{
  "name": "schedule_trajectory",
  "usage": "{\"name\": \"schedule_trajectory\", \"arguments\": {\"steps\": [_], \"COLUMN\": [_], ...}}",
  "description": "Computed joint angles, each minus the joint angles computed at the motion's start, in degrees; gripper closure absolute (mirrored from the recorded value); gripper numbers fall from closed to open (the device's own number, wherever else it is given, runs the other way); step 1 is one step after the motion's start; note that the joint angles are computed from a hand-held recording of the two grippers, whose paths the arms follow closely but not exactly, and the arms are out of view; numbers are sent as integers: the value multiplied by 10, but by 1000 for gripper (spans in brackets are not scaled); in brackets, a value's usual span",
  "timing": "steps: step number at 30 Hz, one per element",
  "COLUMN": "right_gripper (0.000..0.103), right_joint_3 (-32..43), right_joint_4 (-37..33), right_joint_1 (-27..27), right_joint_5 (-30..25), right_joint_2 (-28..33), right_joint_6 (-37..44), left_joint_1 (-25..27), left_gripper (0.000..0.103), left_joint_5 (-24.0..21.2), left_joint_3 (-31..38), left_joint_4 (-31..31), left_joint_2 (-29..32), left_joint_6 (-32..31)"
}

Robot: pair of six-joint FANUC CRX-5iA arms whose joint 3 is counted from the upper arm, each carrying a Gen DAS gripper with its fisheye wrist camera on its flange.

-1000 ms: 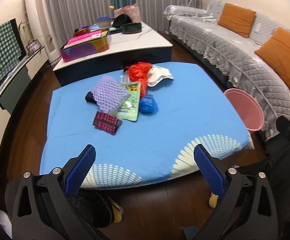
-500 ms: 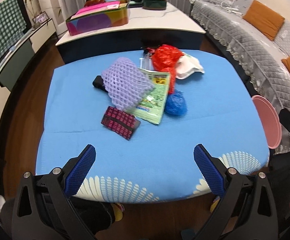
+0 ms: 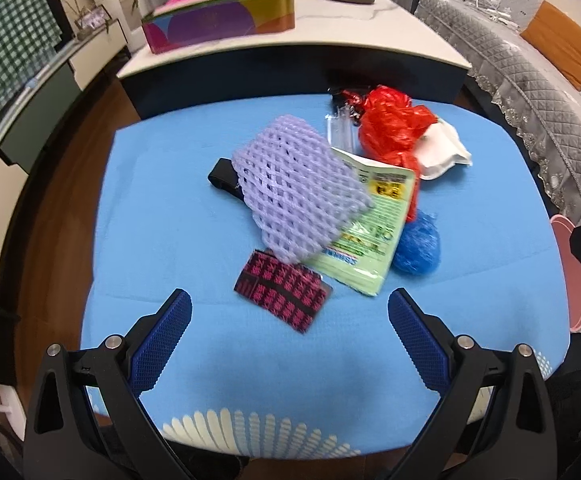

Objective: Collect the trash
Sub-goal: 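Grasp the lavender foam net with the left tool while the right tool grasps the blue bag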

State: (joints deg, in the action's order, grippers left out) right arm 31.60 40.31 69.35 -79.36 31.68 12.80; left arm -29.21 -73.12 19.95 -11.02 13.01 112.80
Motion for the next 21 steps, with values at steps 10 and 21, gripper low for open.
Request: {"name": "schedule_trajectory", "arguments": {"steps": [10,21], "right_gripper": [5,5], "right_joint_3": [46,139], "right_joint_4": [-152,-211], "right_joint_1": [-63,-69], "right_joint_5": [79,72], "right_joint_2": [46,123], "right_joint_6": [105,193], "left_joint_1": [49,66], "left_gripper": [13,14], "left_joint_5": [46,69], "left_joint_3": [7,24], "left_joint_4": [31,90], "left_joint_2": [55,100], "left_joint_6": [-29,-47]}}
